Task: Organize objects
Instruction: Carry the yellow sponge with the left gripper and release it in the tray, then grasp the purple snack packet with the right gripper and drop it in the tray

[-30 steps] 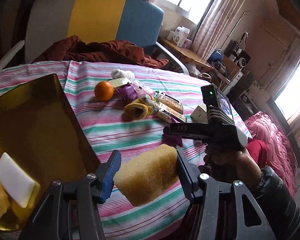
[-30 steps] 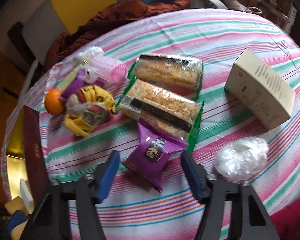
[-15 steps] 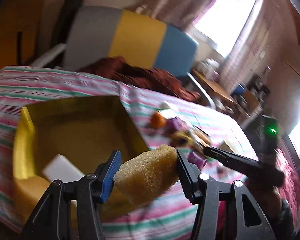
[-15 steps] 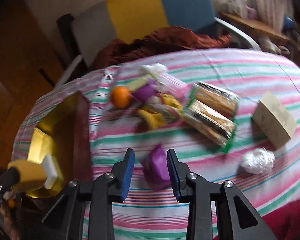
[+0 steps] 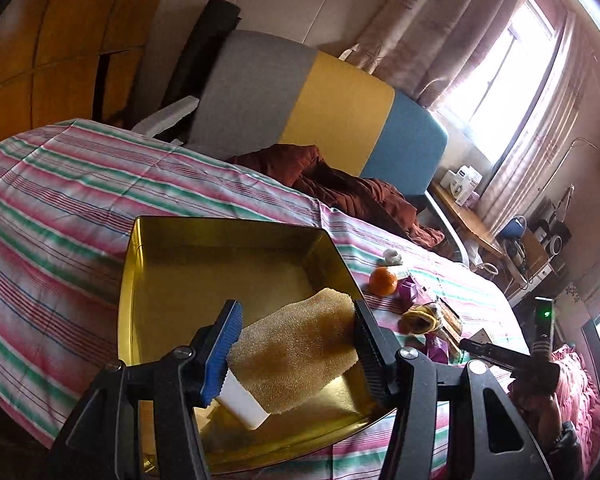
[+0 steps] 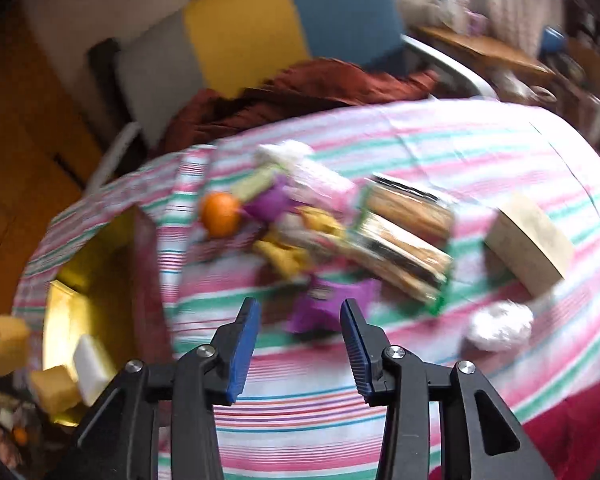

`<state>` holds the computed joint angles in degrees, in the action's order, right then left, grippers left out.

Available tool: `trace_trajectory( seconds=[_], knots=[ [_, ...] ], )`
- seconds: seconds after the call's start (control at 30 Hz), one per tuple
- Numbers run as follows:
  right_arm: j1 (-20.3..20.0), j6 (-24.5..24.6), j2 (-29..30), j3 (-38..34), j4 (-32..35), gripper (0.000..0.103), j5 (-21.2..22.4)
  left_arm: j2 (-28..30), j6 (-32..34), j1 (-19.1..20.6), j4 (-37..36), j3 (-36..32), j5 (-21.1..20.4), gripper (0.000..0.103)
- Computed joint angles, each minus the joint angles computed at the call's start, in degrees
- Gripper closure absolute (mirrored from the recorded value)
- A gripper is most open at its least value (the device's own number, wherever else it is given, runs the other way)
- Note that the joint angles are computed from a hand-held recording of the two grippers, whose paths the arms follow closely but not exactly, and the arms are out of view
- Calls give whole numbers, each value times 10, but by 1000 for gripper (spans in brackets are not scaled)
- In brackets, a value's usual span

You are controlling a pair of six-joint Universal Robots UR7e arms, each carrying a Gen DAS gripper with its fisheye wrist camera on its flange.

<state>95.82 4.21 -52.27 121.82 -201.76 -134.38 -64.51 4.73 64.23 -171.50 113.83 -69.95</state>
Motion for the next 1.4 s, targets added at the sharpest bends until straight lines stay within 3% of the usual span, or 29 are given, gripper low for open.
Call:
trace_trajectory(
  seconds=[0.1, 0.2, 0.5, 0.57, 0.63, 0.7, 0.73, 0.93, 1.07, 1.2, 1.33, 1.4],
  knots=[
    [-24, 2, -13, 3, 29, 52, 8, 0, -1, 3, 4, -1, 5, 47],
    [-34, -18, -13, -2, 52, 33, 14, 1, -3, 6, 7, -3, 13, 47],
    [-58, -52, 17, -51, 111, 22, 7, 11, -15, 12, 26, -17, 32, 46],
    [-71, -32, 14, -56, 124, 23, 29, 13, -14, 12, 25, -18, 35, 46],
    [-77, -23, 21, -62, 129, 47, 25, 15, -11, 13, 23, -19, 39, 46],
    [-74, -41, 31, -62, 109, 51, 13, 18, -10, 16, 26, -23, 42, 46],
    [-71, -50, 33, -60, 103, 61, 8, 19, -11, 17, 26, -25, 43, 46],
    [-46, -86, 14, -15, 30, 61, 7, 31, 1, 26, 27, -44, 58, 46],
    [-16, -100, -6, 12, -1, 61, 35, 47, 8, 32, 27, -68, 79, 44],
    [31, -128, 5, -12, 9, 61, 67, 55, 0, 39, 32, -87, 109, 40],
    [72, -144, 53, -74, 51, 61, 103, 42, -20, 45, 35, -82, 124, 35],
    [86, -151, 85, -114, 72, 61, 113, 35, -17, 46, 28, -74, 126, 28]
  ],
)
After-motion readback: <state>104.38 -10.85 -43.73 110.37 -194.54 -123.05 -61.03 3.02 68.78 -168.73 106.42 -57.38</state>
